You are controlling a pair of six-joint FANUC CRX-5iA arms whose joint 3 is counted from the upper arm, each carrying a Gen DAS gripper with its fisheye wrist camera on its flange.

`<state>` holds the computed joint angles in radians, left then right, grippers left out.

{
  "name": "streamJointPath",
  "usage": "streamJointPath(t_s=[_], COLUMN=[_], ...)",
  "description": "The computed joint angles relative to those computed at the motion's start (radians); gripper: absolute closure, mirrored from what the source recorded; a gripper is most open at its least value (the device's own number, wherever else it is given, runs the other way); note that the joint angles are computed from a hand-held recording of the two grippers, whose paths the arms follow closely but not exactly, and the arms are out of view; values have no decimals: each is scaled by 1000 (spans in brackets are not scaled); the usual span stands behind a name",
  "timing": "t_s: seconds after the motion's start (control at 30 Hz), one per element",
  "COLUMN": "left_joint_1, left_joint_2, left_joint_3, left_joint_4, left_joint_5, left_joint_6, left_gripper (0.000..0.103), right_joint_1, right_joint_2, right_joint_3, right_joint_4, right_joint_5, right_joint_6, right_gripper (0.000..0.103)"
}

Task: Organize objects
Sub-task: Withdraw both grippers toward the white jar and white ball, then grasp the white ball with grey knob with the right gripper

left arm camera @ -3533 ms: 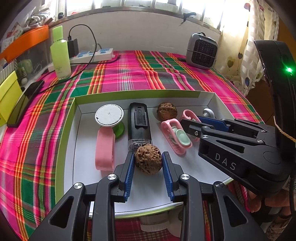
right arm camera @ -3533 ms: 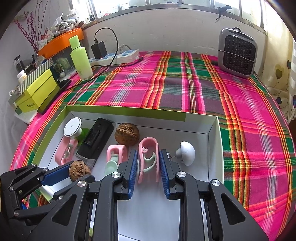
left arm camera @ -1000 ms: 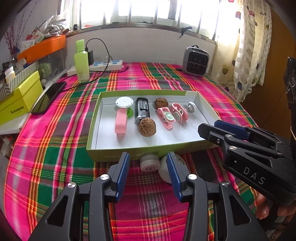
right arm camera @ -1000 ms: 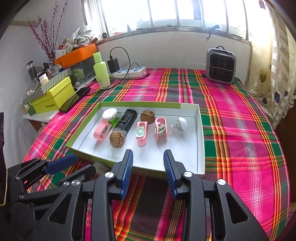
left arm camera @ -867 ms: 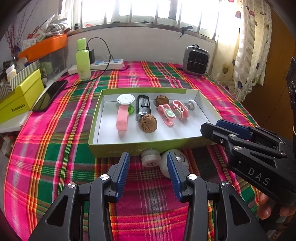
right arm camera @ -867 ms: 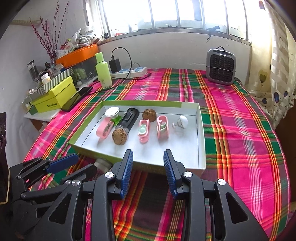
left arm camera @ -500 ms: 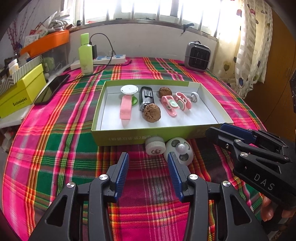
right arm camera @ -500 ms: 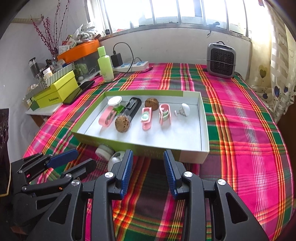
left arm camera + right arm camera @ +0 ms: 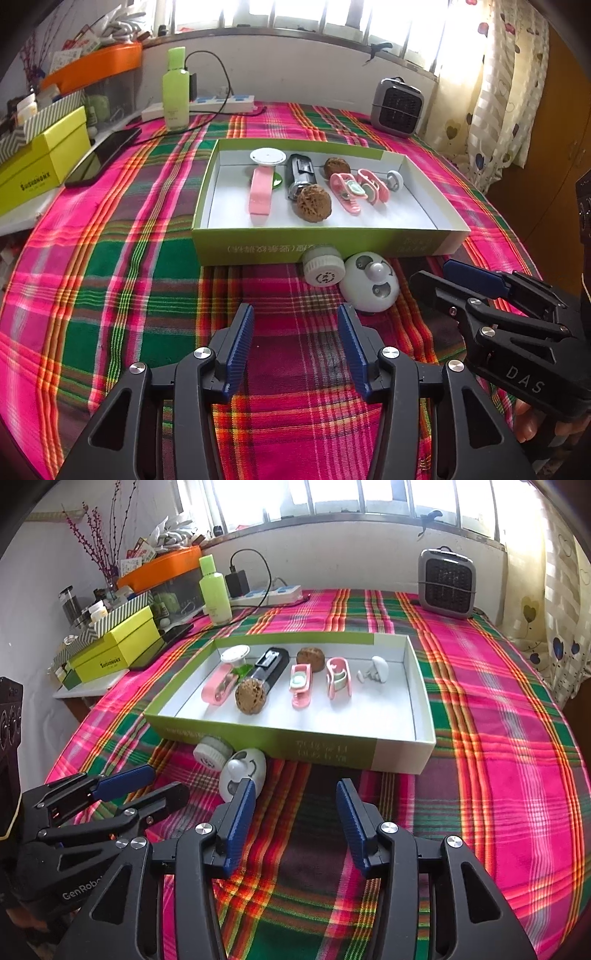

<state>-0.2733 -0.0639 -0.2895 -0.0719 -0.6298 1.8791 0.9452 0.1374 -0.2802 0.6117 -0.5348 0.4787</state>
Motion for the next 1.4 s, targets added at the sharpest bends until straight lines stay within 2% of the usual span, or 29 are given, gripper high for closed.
streamJointPath(t_s=[0.27,0.37,0.53,0.8,1.0,1.07,1.2,1.23,1.4], left_joint_1=[12,12,27,40,42,41,43,43,37], left_joint_2=[-3,1,-5,-9,-8,-9,-8,-7,8], left_joint_3=[-5,7,-5,-16,-15,-15,-17,-16,-6], left_joint_4=[-11,-46,-32,-17,-18,-19,-12,-13,10], left_joint_5=[-6,-25,-19,-9,-9,-10,-6,-6,1], left_joint_6=[19,52,46,30,30,31,22,21,-5], left_gripper=[57,57,57,57,57,57,57,57,57], right_joint_1=[5,8,12,17,17,14,9,7,3], right_joint_2=[25,39,63,103,102,97,85,79,71], right_joint_3=[41,65,99,152,144,134,116,109,94], right_joint_4=[-86,-117,-144,-163,-139,-132,-118,-115,-96], right_joint_5=[10,6,-12,-58,-57,-48,-34,-27,-19], right_joint_6=[79,125,166,205,191,174,149,145,117], right_gripper=[56,56,56,56,56,63,67,72,72])
